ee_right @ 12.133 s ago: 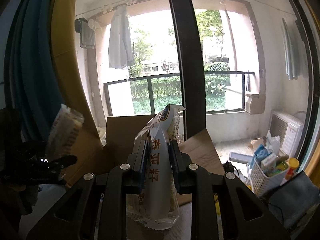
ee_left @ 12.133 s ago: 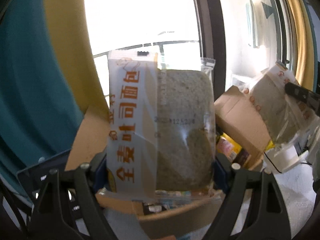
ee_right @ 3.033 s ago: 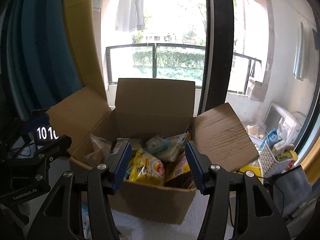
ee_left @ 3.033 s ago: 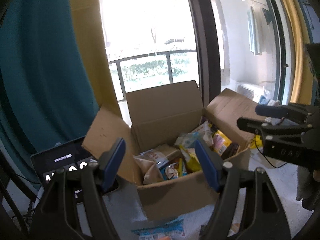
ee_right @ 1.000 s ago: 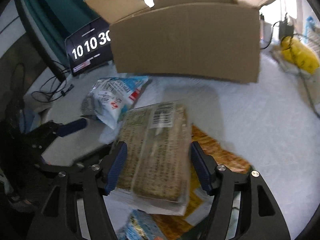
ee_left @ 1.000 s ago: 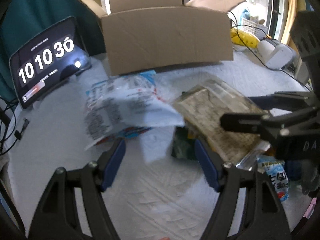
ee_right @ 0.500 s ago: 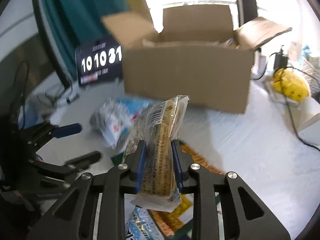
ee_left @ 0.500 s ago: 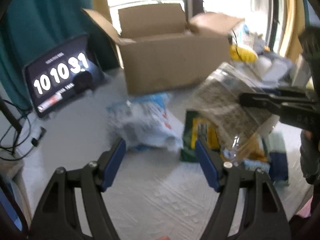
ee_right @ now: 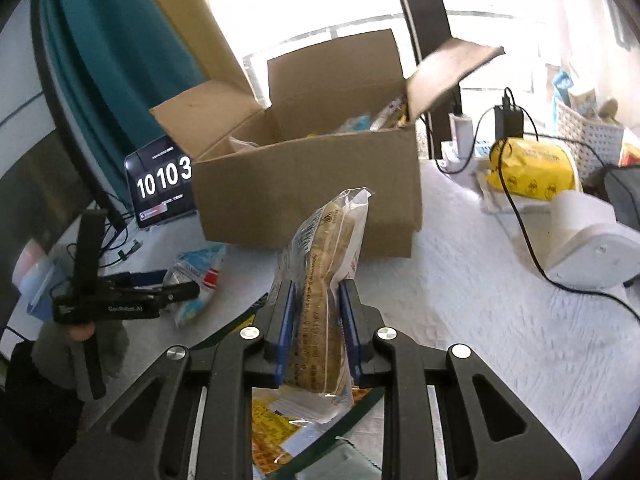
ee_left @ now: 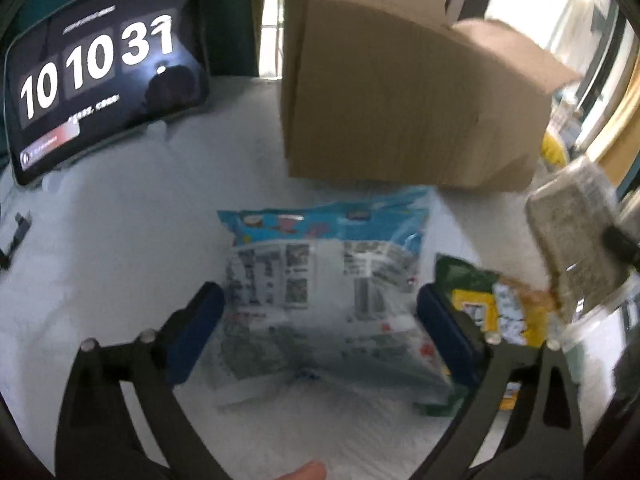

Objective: Organize snacks
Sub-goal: 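Grasp the blue-white printed bag with the left tool while the right tool holds the bread bag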

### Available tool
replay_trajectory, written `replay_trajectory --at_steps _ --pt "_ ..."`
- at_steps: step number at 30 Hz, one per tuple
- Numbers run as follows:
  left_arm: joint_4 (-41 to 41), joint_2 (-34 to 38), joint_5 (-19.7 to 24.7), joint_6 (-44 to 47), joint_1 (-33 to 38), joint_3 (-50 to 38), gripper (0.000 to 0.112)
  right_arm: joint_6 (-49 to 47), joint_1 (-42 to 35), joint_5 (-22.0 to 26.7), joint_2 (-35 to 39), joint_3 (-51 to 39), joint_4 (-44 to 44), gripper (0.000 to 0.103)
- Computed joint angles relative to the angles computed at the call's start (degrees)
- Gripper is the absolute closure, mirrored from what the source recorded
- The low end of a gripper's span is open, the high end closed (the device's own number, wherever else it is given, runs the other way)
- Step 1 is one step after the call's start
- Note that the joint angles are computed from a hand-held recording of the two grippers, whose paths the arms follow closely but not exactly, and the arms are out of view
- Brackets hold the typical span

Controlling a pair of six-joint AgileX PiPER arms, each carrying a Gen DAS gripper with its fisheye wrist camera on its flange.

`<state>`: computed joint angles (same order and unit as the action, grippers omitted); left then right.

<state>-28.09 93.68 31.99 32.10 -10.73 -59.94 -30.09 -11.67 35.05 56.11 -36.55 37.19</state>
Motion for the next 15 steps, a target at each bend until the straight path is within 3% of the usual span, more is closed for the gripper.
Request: replay_trajectory --at_steps 7,10,12,15 --pt "-4.4 0.7 -0.2 2.9 1.4 0.0 0.013 -1.5 -0.4 -1.0 1.6 0.8 1.7 0.079" --pt "-5.9 -0.5 -0.1 5.3 1.6 1.2 0.025 -1.1 0.2 -1.5 0.9 1.0 1.3 0.079" --pt "-6.7 -2.0 0.5 6.5 1.9 2.3 0.041 -0.1 0.8 -1.6 0.3 0.9 0.6 0.079" --pt "-8.9 -4.4 2.4 9.4 2.5 3.7 0.047 2.0 1.9 -1.8 -0.5 0.6 -1.0 0.079"
